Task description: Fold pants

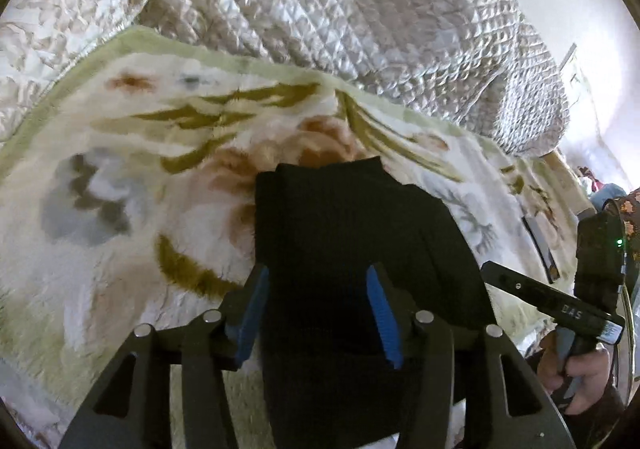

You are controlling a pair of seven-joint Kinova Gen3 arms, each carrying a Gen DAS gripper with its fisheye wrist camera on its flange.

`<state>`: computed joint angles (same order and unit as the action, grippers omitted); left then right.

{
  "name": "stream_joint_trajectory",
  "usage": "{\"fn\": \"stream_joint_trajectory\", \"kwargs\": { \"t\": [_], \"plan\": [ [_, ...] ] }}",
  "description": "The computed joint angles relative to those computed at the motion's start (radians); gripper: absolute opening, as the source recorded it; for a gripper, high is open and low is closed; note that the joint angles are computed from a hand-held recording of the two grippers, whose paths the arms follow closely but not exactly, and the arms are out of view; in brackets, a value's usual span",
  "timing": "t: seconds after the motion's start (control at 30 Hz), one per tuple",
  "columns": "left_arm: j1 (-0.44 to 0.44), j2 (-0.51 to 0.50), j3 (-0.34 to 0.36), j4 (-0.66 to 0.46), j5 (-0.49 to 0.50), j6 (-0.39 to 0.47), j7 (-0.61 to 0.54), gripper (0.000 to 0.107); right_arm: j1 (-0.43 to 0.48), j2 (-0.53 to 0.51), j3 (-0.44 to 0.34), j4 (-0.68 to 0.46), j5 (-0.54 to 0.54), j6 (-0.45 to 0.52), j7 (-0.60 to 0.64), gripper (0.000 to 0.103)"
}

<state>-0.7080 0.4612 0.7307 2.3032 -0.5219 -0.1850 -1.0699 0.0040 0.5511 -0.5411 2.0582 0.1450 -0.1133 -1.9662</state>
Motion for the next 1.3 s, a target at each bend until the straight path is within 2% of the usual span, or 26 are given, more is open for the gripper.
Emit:
{"fn": "stream_joint_trajectory", "kwargs": {
  "t": [0.03, 0.1, 0.2, 0.27, 0.37, 0.47, 0.6, 0.7, 0.87, 0.97, 1.1, 1.2, 1.3],
  "plan": [
    [0.027, 0.010, -0.023, -0.011, 0.025, 0.008, -0.020, 0.053, 0.012, 0.008, -0.011, -0.003, 0.004, 0.002, -0.001, 0.041],
    [0.025, 0.042, -0.031, -0.015, 0.029, 0.004, -0.021, 0.056, 0.054, 0.042, -0.054, -0.007, 0.017, 0.003, -0.005, 0.041],
    [-0.079, 0.105, 0.038, 0.012, -0.021, -0.043, 0.012, 0.058, 0.129, 0.077, -0.127, 0.012, 0.040, -0.023, -0.011, 0.042],
    [-0.096, 0.109, 0.031, 0.049, -0.039, -0.098, 0.017, 0.058, 0.196, 0.102, -0.193, 0.045, 0.082, -0.064, -0.029, 0.042],
    [-0.040, 0.089, -0.034, 0.067, -0.054, -0.148, 0.023, 0.059, 0.218, 0.121, -0.207, 0.075, 0.115, -0.117, -0.051, 0.042],
    [-0.039, 0.114, -0.022, 0.027, -0.105, -0.118, 0.078, 0.062, 0.226, 0.143, -0.214, 0.046, 0.163, -0.106, -0.096, 0.042],
    [0.050, 0.109, -0.092, -0.011, -0.100, -0.124, 0.113, 0.068, 0.206, 0.174, -0.204, -0.022, 0.197, -0.073, -0.123, 0.044],
    [0.101, 0.097, -0.135, -0.023, -0.095, -0.127, 0.134, 0.069, 0.201, 0.191, -0.206, -0.044, 0.204, -0.066, -0.120, 0.044],
    [0.156, 0.053, -0.202, 0.011, -0.102, -0.164, 0.157, 0.053, 0.203, 0.175, -0.202, -0.008, 0.213, -0.099, -0.125, 0.039],
    [0.220, 0.019, -0.269, 0.029, -0.096, -0.188, 0.157, 0.045, 0.191, 0.167, -0.189, 0.002, 0.226, -0.113, -0.141, 0.038],
    [0.331, -0.008, -0.361, 0.022, -0.052, -0.185, 0.141, 0.043, 0.154, 0.155, -0.152, -0.012, 0.236, -0.099, -0.149, 0.037],
    [0.392, -0.025, -0.408, 0.020, -0.011, -0.179, 0.122, 0.040, 0.111, 0.142, -0.112, -0.020, 0.218, -0.102, -0.149, 0.031],
    [0.433, -0.050, -0.435, 0.027, 0.016, -0.179, 0.097, 0.033, 0.115, 0.135, -0.112, -0.012, 0.221, -0.111, -0.158, 0.021]
  ]
}}
